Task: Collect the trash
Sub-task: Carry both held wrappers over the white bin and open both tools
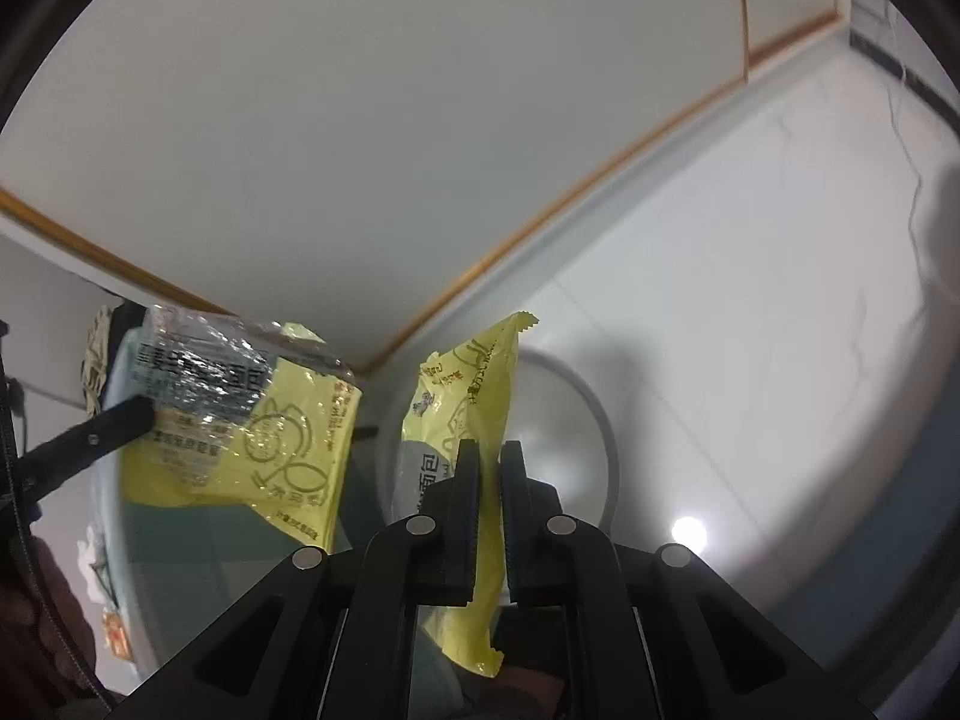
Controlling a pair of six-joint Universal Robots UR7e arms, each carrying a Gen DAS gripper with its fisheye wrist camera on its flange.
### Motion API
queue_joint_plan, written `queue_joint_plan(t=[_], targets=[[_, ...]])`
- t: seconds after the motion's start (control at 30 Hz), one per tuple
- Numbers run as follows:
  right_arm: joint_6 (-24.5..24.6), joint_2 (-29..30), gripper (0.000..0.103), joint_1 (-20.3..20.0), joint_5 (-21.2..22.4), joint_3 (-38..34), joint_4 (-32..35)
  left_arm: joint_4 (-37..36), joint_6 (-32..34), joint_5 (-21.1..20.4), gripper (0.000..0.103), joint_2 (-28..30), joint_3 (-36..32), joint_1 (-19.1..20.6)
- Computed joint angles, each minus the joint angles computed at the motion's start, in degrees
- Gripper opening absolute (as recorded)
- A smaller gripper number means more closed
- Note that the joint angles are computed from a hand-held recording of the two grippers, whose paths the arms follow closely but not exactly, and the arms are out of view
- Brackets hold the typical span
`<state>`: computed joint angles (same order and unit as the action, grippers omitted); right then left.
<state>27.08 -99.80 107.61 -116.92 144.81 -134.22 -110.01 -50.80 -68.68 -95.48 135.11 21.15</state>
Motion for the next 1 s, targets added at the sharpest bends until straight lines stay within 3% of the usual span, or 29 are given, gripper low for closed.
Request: queue_joint_plan(t=[0.23,0.37,0.5,0.7,0.77,1.0], targets=[[-1.12,2.32,0.009,-5.13,2.45,2.7,-3.82,-0.07,1.09,-0.73,0.0,3.08,-1.05,1.76],[-1.75,3.16,0.018,-6.76,2.73,2.7,-4.83,0.16,1.56,-1.0,0.0,4.84,-1.4,2.09],[0.2,5.23,0.031,-5.02,2.55,-0.3,-3.27,-0.14,2.3,-1.48,0.0,6.24,-1.51,2.85],[1.97,0.25,0.046,-2.92,0.77,-0.6,0.84,-1.73,4.37,-3.28,0.0,9.75,-1.67,3.36],[2.82,-1.1,0.056,-2.1,-0.48,-0.98,2.37,-1.88,4.67,-3.84,0.0,10.76,-1.7,3.66],[3.51,-4.94,0.066,-1.36,-1.92,-1.59,3.6,-3.24,4.3,-6.44,0.001,14.12,-2.06,5.9]])
